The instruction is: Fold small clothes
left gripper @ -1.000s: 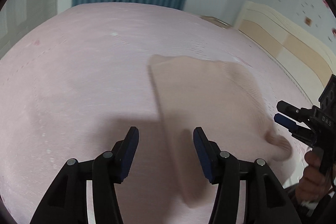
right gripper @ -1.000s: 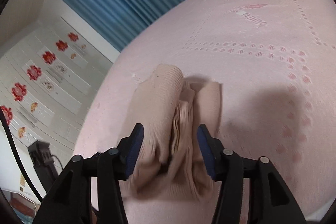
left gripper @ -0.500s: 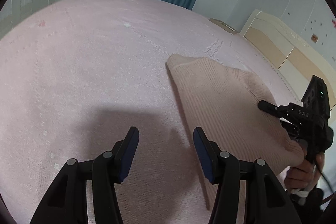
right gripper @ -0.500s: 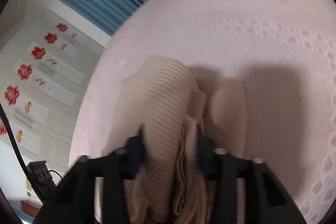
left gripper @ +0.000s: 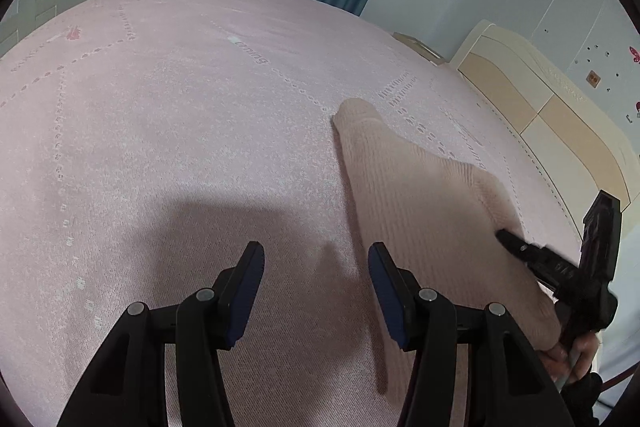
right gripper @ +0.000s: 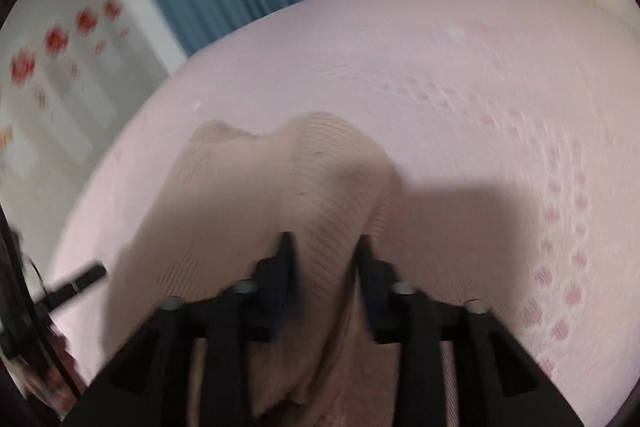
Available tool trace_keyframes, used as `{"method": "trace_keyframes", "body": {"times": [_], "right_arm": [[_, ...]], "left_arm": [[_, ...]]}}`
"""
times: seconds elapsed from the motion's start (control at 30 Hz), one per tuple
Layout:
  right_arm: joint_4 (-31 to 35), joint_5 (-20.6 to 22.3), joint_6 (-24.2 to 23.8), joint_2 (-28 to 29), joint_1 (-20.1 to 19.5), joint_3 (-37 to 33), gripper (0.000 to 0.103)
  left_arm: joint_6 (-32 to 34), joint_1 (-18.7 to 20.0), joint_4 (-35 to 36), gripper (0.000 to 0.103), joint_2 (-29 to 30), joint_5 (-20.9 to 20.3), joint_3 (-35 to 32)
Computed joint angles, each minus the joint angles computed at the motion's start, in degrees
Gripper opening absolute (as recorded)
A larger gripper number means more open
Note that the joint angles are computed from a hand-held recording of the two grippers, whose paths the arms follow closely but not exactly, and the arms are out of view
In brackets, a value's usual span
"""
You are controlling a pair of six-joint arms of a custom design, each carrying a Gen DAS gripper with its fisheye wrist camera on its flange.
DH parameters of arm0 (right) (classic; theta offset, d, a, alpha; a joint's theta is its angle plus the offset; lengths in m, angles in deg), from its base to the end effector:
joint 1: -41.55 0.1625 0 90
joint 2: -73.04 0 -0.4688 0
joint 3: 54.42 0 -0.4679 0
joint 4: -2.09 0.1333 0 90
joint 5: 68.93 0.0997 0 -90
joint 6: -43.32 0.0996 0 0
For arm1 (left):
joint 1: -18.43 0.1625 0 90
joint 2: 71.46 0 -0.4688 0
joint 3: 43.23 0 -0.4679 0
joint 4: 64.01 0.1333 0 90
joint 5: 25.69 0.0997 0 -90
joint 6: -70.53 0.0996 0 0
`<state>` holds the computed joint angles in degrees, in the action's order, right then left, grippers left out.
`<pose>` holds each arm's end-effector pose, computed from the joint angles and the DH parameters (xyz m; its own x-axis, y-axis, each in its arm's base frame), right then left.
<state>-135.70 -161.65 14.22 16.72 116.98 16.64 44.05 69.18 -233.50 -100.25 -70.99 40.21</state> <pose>-0.0895 -0.8553 0.4045 -0.9416 -0.1531 0.3000 -0.2828 0.8432 -0.4572 -0.3498 -0.7496 -0.0157 -0.9160 -0.1156 -0.3840 0.1851 0.7275 -0.6606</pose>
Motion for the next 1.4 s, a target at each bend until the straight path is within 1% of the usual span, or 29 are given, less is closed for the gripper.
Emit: {"method": "trace_keyframes", "body": {"times": [0.03, 0.07, 0.13, 0.2, 0.23, 0.27, 0.3, 0.37, 0.4, 0.43, 0.47, 0.5, 0.53, 0.57, 0.6, 0.63, 0.7, 0.77, 0.9, 1.03, 1.1, 1.17, 1.2, 1.23, 1.27, 1.3, 1.33, 1.4], "right_arm": [[0.91, 0.96, 0.93, 0.06, -0.27, -0.66, 0.052], [1.76, 1.87, 1.82, 0.24, -0.51, -1.34, 0.052], [5.64, 4.35, 3.75, 1.09, -1.1, -3.49, 0.054], [10.74, 7.78, 6.25, 2.52, -1.77, -6.35, 0.053], [12.79, 9.05, 7.75, 3.44, -1.89, -7.85, 0.049], [13.72, 9.75, 8.24, 4.17, -1.83, -8.88, 0.041], [13.18, 9.95, 7.84, 4.37, -1.6, -8.96, 0.022], [7.32, 10.67, 4.4, 3.22, -1.14, -6.34, 0.02], [3.89, 12.85, 2.83, 2.18, -1.2, -4.47, 0.019], [2.58, 13.56, 2.89, 1.7, -0.79, -3.4, 0.019], [2.66, 13.56, 3.1, 1.69, -0.75, -3.39, 0.019], [3.81, 11.54, 3.76, 2.13, -0.52, -4.1, 0.02], [5.27, 8.08, 3.94, 2.3, -0.39, -4.67, 0.022], [6.84, 2.87, 4.36, 3.39, 0.07, -5.9, 0.025], [7.87, 0.06, 5.08, 3.62, -0.01, -6.42, 0.034], [7.3, -0.34, 6.05, 3.07, -0.08, -5.75, 0.041], [6.83, 1.65, 7.43, 1.16, -0.68, -4.1, 0.049], [6.62, 3.14, 7.93, -1.3, -0.87, -2.05, 0.049], [3.5, 4.97, 5.64, -6.86, -0.52, 4.47, 0.049], [3.67, 3.97, 1.78, -11.16, 0.32, 10.09, 0.049], [2.29, 2.94, -0.34, -12.29, 0.64, 12.5, 0.049], [1.06, 0.62, -2.16, -12.36, 1.31, 14.04, 0.042], [0.54, -0.84, -3.16, -11.99, 1.73, 14.56, 0.021], [-0.38, -1.94, -3.84, -11.9, 1.86, 15.04, 0.008], [-2.11, -2.78, -4.66, -11.9, 1.98, 15.7, 0.008], [-3.24, -2.7, -5.5, -12.2, 1.99, 16.18, 0.006], [-3.15, -1.02, -5.77, -13.03, 1.74, 16.41, 0.005], [-2.91, 6.24, -4.28, -15.29, 0.18, 17.2, 0.004]], "left_arm": [[0.03, -0.01, -0.07, 0.052, -0.03, -0.09, 0.09], [-0.03, 0.0, -0.02, 0.052, -0.04, -0.16, 0.14], [-0.09, 0.17, 0.16, 0.052, -0.44, -0.68, 0.59], [-0.2, 0.23, 0.43, 0.052, -0.37, -1.09, 0.6], [-0.42, 0.19, 0.83, 0.052, -0.35, -0.84, 0.59], [-0.63, 0.07, 1.11, 0.052, -0.37, -0.61, 0.65], [-0.7, 0.01, 1.17, 0.052, -0.47, -0.49, 0.88], [-1.0, -0.23, 1.38, 0.052, -0.66, -0.13, 1.35], [-1.22, -0.43, 1.48, 0.052, -0.7, 0.14, 1.59], [-1.43, -0.5, 1.56, 0.052, -0.75, 0.37, 1.75], [-1.74, -0.49, 1.65, 0.052, -0.85, 0.41, 1.9], [-2.14, -0.54, 1.89, 0.052, -0.87, 0.35, 1.92], [-2.32, -0.57, 2.04, 0.052, -0.98, 0.31, 2.01], [-2.58, -0.65, 2.63, 0.052, -0.83, 0.47, 1.53], [-2.74, -0.69, 2.9, 0.052, -0.8, 0.66, 1.45], [-2.72, -0.72, 2.91, 0.052, -0.77, 0.76, 1.44], [-2.82, -0.87, 2.58, 0.052, -0.88, 0.78, 1.71], [-2.76, -0.94, 1.97, 0.052, -1.11, 0.44, 2.22], [-2.27, -1.17, 1.93, 0.052, -1.16, 0.36, 2.39], [-2.33, -1.36, 2.08, 0.052, -1.27, 0.26, 2.87], [-2.41, -1.44, 1.7, 0.052, -1.37, 0.03, 3.18], [-2.4, -1.48, 1.12, 0.052, -1.4, -0.12, 3.35], [-2.44, -1.49, 0.83, 0.052, -1.43, -0.16, 3.48], [-2.5, -1.55, 0.55, 0.052, -1.49, -0.09, 3.71], [-2.5, -1.6, 0.53, 0.052, -1.45, 0.33, 3.76], [-2.78, -1.64, 0.95, 0.052, -1.43, 0.84, 3.78], [-3.15, -1.65, 1.36, 0.052, -1.49, 0.9, 3.84], [-3.54, -1.51, 1.24, 0.052, -1.82, 0.05, 4.33]]}}
